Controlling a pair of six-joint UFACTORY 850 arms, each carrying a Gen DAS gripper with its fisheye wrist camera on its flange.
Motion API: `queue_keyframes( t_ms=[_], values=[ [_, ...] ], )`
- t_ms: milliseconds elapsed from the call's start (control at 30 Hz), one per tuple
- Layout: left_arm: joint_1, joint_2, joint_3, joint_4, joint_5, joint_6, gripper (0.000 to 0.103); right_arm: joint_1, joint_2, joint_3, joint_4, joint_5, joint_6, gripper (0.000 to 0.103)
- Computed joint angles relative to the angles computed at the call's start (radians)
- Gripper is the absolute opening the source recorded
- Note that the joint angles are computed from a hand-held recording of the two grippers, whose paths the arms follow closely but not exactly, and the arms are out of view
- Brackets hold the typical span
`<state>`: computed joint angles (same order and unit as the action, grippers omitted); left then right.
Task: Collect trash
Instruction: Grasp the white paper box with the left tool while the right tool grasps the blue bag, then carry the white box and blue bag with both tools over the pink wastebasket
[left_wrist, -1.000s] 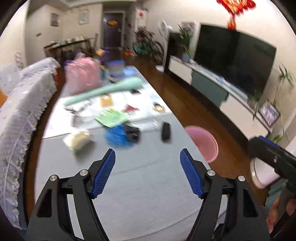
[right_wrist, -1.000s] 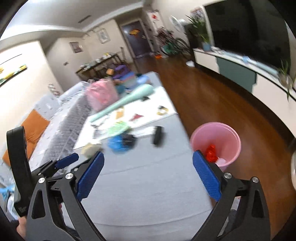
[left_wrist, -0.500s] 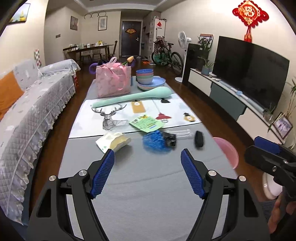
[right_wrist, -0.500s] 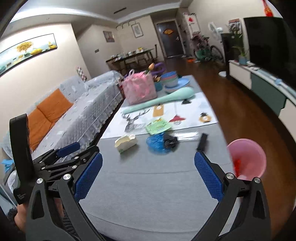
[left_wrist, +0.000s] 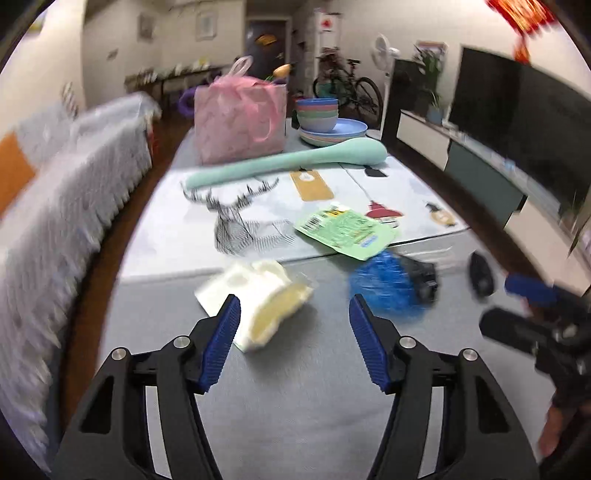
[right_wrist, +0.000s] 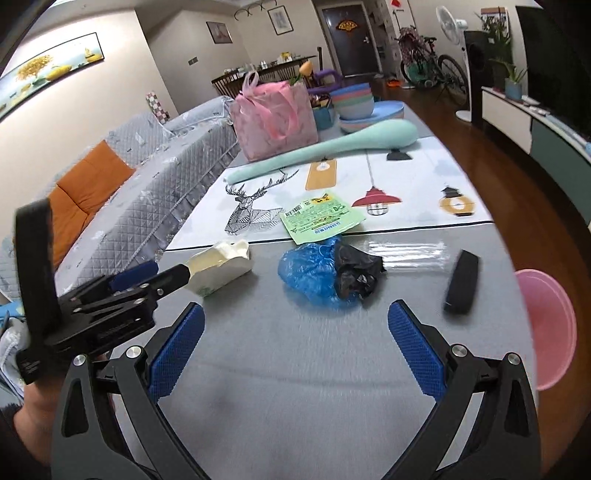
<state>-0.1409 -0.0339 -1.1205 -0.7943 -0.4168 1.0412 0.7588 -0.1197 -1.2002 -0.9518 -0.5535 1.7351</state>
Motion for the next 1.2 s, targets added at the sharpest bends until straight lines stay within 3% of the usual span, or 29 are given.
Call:
queue_keyframes(
  t_ms=[67, 167, 267, 367, 400, 500, 600, 667, 700, 767, 967, 1200],
  values=[
    [0.01, -0.022, -0.018, -0.002, 0.002, -0.004, 0.061, -0.023, -0.039, -0.019, -0.029, 0.038, 0.008, 0.097],
    [0.032, -0.071, -0.067, -0.009, -0.062, -0.048, 0.072, -0.046, -0.106, -0.074, -0.042, 0.091, -0.057, 0.097],
    [0.03, -0.102, -0.085, 0.058, -0.031, -0.123, 0.071, -0.069, -0.18, -0.144, -0.007, 0.153, -0.146, 0.095],
    [0.048, -0.149, -0.118, 0.05, -0.066, -0.12, 0.07, -0.083, -0.234, -0.189, -0.009, 0.166, -0.182, 0.094],
    [0.053, -0.159, -0.125, 0.033, -0.083, -0.102, 0.065, -0.087, -0.25, -0.201, 0.017, 0.162, -0.213, 0.091],
    [0.072, -0.194, -0.158, -0.025, -0.202, -0.058, 0.021, -0.102, -0.282, -0.218, 0.126, 0.161, -0.334, 0.081],
    [0.079, -0.208, -0.177, -0.034, -0.311, -0.026, 0.012, -0.121, -0.304, -0.218, 0.291, 0.177, -0.491, 0.051],
    [0.084, -0.214, -0.187, -0.04, -0.358, -0.027, 0.008, -0.116, -0.319, -0.24, 0.36, 0.141, -0.62, 0.003],
    [0.093, -0.221, -0.196, -0.059, -0.389, -0.036, 0.005, -0.114, -0.322, -0.251, 0.38, 0.116, -0.659, 0.002],
    [0.117, -0.236, -0.213, -0.106, -0.454, -0.07, 0.004, -0.121, -0.302, -0.238, 0.442, 0.14, -0.691, 0.002],
    [0.167, -0.207, -0.189, -0.221, -0.544, -0.1, 0.003, -0.09, -0.229, -0.221, 0.383, 0.1, -0.597, 0.001],
    [0.177, -0.069, -0.093, -0.2, -0.51, -0.073, 0.002, -0.017, -0.155, -0.206, 0.308, 0.034, -0.491, 0.001]
  ],
)
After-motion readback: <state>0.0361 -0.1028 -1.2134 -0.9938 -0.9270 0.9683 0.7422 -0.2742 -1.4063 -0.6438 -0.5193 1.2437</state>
